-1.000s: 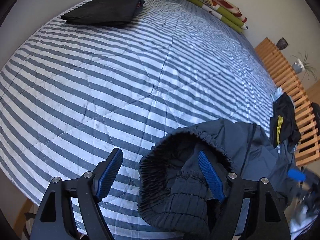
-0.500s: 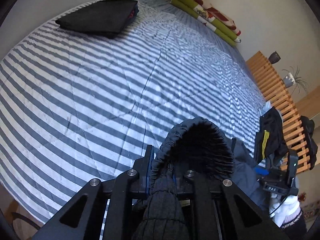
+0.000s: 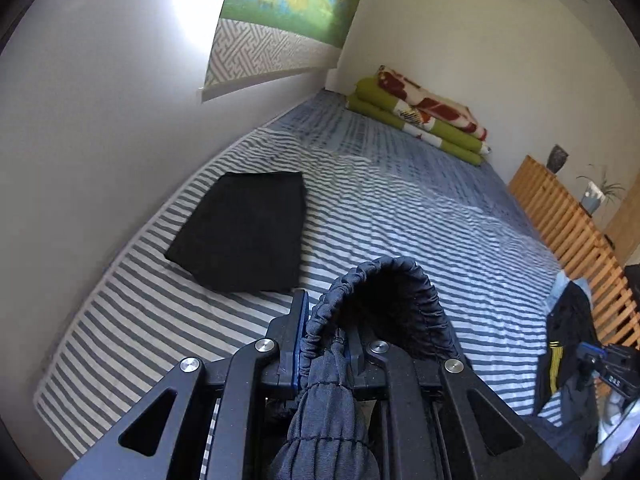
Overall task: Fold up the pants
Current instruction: 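Lay the grey trousers flat across the bed with both grippers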
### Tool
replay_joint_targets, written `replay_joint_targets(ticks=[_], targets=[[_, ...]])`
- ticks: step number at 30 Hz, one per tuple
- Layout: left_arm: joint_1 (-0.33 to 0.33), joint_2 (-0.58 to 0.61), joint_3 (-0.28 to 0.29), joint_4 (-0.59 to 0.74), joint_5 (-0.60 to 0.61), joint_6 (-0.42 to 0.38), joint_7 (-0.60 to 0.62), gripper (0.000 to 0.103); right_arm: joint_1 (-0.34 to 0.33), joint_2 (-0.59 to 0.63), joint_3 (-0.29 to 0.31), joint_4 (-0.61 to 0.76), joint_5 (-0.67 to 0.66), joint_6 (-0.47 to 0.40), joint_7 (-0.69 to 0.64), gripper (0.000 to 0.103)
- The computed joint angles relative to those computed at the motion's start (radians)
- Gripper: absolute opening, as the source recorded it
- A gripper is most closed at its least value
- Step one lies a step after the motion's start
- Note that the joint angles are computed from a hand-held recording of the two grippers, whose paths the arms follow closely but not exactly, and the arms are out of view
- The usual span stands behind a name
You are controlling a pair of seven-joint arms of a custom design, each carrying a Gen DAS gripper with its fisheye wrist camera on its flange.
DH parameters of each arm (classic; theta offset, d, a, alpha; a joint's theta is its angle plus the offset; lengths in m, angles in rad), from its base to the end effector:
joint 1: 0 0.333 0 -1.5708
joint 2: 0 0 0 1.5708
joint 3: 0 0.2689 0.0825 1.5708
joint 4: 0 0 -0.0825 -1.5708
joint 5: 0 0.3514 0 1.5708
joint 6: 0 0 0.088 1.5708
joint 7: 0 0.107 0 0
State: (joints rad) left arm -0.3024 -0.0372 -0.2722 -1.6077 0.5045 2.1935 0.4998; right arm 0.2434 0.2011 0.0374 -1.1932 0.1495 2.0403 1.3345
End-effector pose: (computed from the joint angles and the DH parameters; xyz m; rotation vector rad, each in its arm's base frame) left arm 0.4762 -0.2915 0.6557 -2.0656 1.4799 -0.8376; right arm 0.5756 0.1714 0.6912 -2.1718 1.3018 -0.4364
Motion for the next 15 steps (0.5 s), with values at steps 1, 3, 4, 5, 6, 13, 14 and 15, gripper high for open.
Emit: replay_joint_targets(ticks=[1,3,4,5,6,13,14,15], targets=[[0.008,0.028,0.009,0.046,-0.014,-0.076,0.036,0.029,0.005,0.034,0.001,0.048,-0.009,-0.024,0.009,0.009],[0.007,0.069,0.018,0.110,0.048,-0.234,0.017,0.056,-0.002,0.108,0.010,0.137,0.032,-0.118,0.004,0.043],[0.006,0.055,0.021,0.089,0.078,-0.255,-0.005,0.058,-0.006,0.115,0.011,0.129,0.047,-0.135,0.002,0.044],[0.009,0.021,0.025,0.038,0.078,-0.238,-0.015,0.058,-0.004,0.103,0.011,0.086,0.048,-0.129,-0.007,0.044],[0.015,-0.012,0.028,-0.011,0.058,-0.211,-0.016,0.058,-0.001,0.086,0.008,0.040,0.038,-0.126,-0.018,0.044],[-0.016,-0.065,-0.020,-0.166,-0.102,-0.032,0.080,0.061,-0.049,-0.105,-0.024,-0.324,0.050,-0.112,-0.054,0.044],[-0.032,-0.045,-0.032,-0.157,-0.124,-0.019,0.100,0.064,-0.059,-0.139,-0.030,-0.369,0.054,-0.105,-0.051,0.044],[-0.050,-0.020,-0.046,-0.142,-0.134,-0.014,0.108,0.065,-0.071,-0.171,-0.037,-0.409,0.060,-0.102,-0.052,0.044]])
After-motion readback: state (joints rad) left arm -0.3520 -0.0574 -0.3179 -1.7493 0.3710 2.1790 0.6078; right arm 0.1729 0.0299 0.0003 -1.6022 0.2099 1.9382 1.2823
